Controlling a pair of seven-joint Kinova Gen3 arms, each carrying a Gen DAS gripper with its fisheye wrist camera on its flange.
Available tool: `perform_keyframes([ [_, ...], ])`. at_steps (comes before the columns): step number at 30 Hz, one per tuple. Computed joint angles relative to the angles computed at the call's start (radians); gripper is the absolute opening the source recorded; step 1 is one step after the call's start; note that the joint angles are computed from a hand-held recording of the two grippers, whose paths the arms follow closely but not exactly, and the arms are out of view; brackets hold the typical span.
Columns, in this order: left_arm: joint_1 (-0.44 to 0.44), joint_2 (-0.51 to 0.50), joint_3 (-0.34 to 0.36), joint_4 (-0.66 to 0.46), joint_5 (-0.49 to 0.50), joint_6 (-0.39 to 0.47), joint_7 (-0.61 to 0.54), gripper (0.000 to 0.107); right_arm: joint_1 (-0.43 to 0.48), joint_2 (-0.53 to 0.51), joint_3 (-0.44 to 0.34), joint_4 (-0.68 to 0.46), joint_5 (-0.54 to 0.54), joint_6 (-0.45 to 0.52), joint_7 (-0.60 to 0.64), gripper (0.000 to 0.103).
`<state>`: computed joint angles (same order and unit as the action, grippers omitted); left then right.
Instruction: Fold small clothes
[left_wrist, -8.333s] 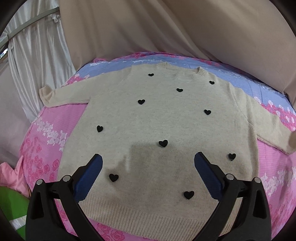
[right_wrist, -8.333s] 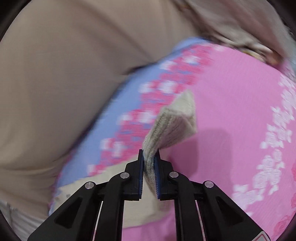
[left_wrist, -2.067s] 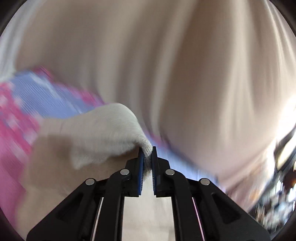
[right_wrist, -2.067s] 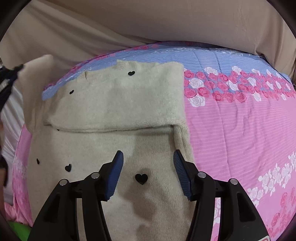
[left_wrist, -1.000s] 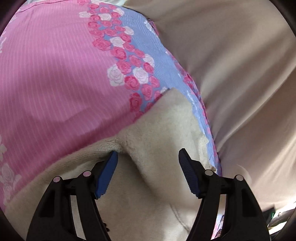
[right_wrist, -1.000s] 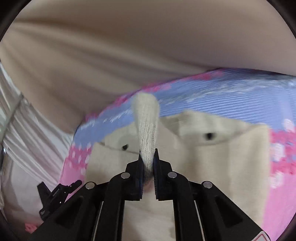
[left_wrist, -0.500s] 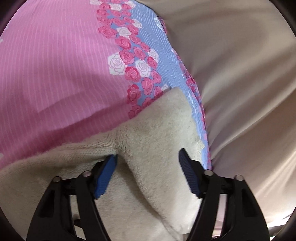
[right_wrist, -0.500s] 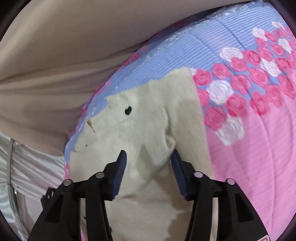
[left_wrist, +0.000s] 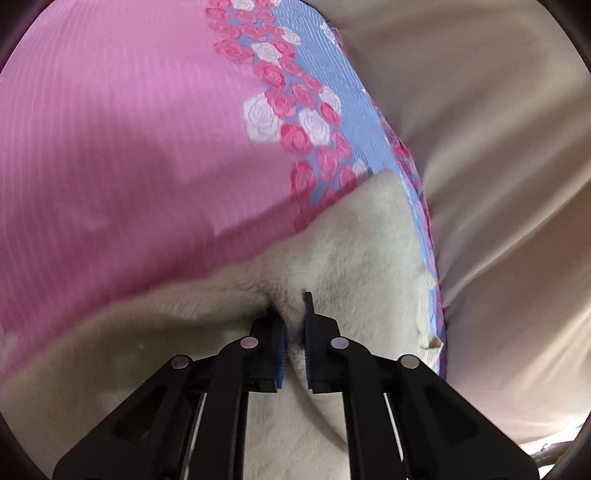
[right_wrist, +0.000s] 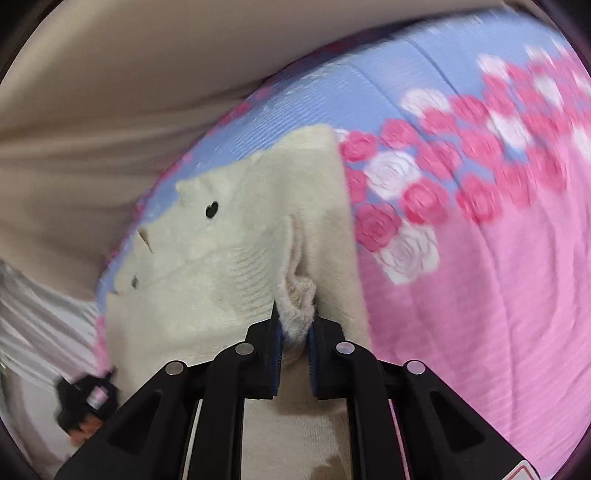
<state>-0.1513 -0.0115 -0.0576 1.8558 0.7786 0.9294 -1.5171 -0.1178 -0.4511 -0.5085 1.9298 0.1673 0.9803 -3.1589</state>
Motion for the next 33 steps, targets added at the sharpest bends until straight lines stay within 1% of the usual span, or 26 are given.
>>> perform_keyframes([
  [2,0.003,-0.014,0.0,0.011,-0.013,-0.002,-0.013,0.01,-0.005,0.023,-0.018,-0.038,0.021,0.048,0.021,0.01],
  [4,-0.001,-0.007,-0.008,0.022,0.01,-0.003,-0.057,0.01,-0.038,0.049,0.013,-0.035,0.015,0.045,0.06,0.009],
  [6,-0.002,0.0,-0.007,0.012,0.007,0.002,-0.066,0.01,-0.018,0.078,-0.001,-0.075,0.011,0.077,0.073,0.01],
  [8,-0.005,0.002,-0.006,-0.014,-0.017,0.034,-0.047,0.013,0.055,0.094,-0.082,-0.15,0.041,0.159,0.068,0.014],
  [9,-0.009,-0.006,-0.008,-0.024,-0.028,0.051,-0.037,0.015,0.08,0.082,-0.128,-0.176,0.079,0.199,0.067,0.021],
  [10,-0.007,-0.025,-0.021,-0.034,-0.043,0.071,-0.035,0.016,0.101,0.068,-0.174,-0.184,0.102,0.24,0.053,0.025],
  [11,-0.017,-0.049,-0.016,-0.042,-0.075,0.083,-0.026,0.018,0.103,0.069,-0.212,-0.21,0.14,0.281,0.044,0.025],
  [12,-0.015,-0.07,-0.018,-0.049,-0.107,0.089,-0.009,0.022,0.087,0.074,-0.231,-0.23,0.173,0.317,0.03,0.025],
  [13,-0.02,-0.102,-0.018,-0.055,-0.136,0.098,-0.002,0.023,0.053,0.087,-0.232,-0.256,0.205,0.336,0.028,0.025],
  [15,0.002,-0.13,-0.028,-0.072,-0.151,0.086,-0.004,0.023,-0.035,0.123,-0.178,-0.279,0.231,0.329,0.047,0.025],
  [17,0.033,-0.114,-0.021,-0.11,-0.135,0.064,-0.034,0.024,-0.099,0.172,-0.11,-0.285,0.236,0.264,0.087,0.025],
  [18,0.048,-0.085,-0.002,-0.14,-0.125,0.047,-0.047,0.026,-0.138,0.2,-0.063,-0.283,0.236,0.223,0.101,0.025],
  [19,0.065,-0.057,0.001,-0.165,-0.119,0.046,-0.061,0.03,-0.178,0.208,-0.017,-0.271,0.223,0.199,0.115,0.025],
  [21,0.094,0.03,0.042,-0.237,-0.144,0.039,-0.058,0.033,-0.21,0.241,0.048,-0.252,0.187,0.146,0.168,0.025],
  [22,0.099,0.067,0.067,-0.266,-0.16,0.035,-0.042,0.034,-0.227,0.252,0.08,-0.247,0.16,0.138,0.195,0.025],
  [23,0.117,0.102,0.074,-0.291,-0.193,0.032,-0.015,0.034,-0.242,0.273,0.105,-0.245,0.146,0.147,0.206,0.025],
  [24,0.145,0.133,0.062,-0.306,-0.234,0.019,0.022,0.034,-0.241,0.28,0.111,-0.23,0.148,0.162,0.202,0.025],
  [25,0.155,0.175,0.061,-0.321,-0.266,0.013,0.055,0.034,-0.233,0.269,0.129,-0.196,0.14,0.165,0.192,0.011],
  [26,0.146,0.198,0.073,-0.317,-0.282,-0.01,0.072,0.03,-0.245,0.24,0.154,-0.162,0.134,0.151,0.166,0.002],
  [27,0.131,0.203,0.087,-0.321,-0.288,-0.027,0.072,0.029,-0.246,0.216,0.169,-0.143,0.121,0.141,0.14,0.0],
  [28,0.132,0.205,0.082,-0.327,-0.291,-0.028,0.06,0.029,-0.238,0.19,0.165,-0.139,0.118,0.148,0.105,0.0],
  [29,0.121,0.206,0.081,-0.335,-0.278,-0.013,0.045,0.029,-0.228,0.173,0.143,-0.149,0.131,0.172,0.082,0.001],
  [30,0.091,0.192,0.088,-0.327,-0.249,-0.004,0.037,0.031,-0.213,0.156,0.102,-0.167,0.15,0.211,0.063,0.012],
  [31,0.049,0.173,0.105,-0.303,-0.208,-0.008,0.013,0.035,-0.209,0.144,0.075,-0.181,0.16,0.246,0.049,0.027],
  [32,0.021,0.149,0.107,-0.28,-0.182,-0.005,-0.006,0.038,-0.187,0.13,0.03,-0.195,0.161,0.287,0.038,0.037],
  [33,0.001,0.113,0.09,-0.247,-0.172,0.007,-0.032,0.043,-0.173,0.111,-0.017,-0.202,0.159,0.328,0.025,0.053],
])
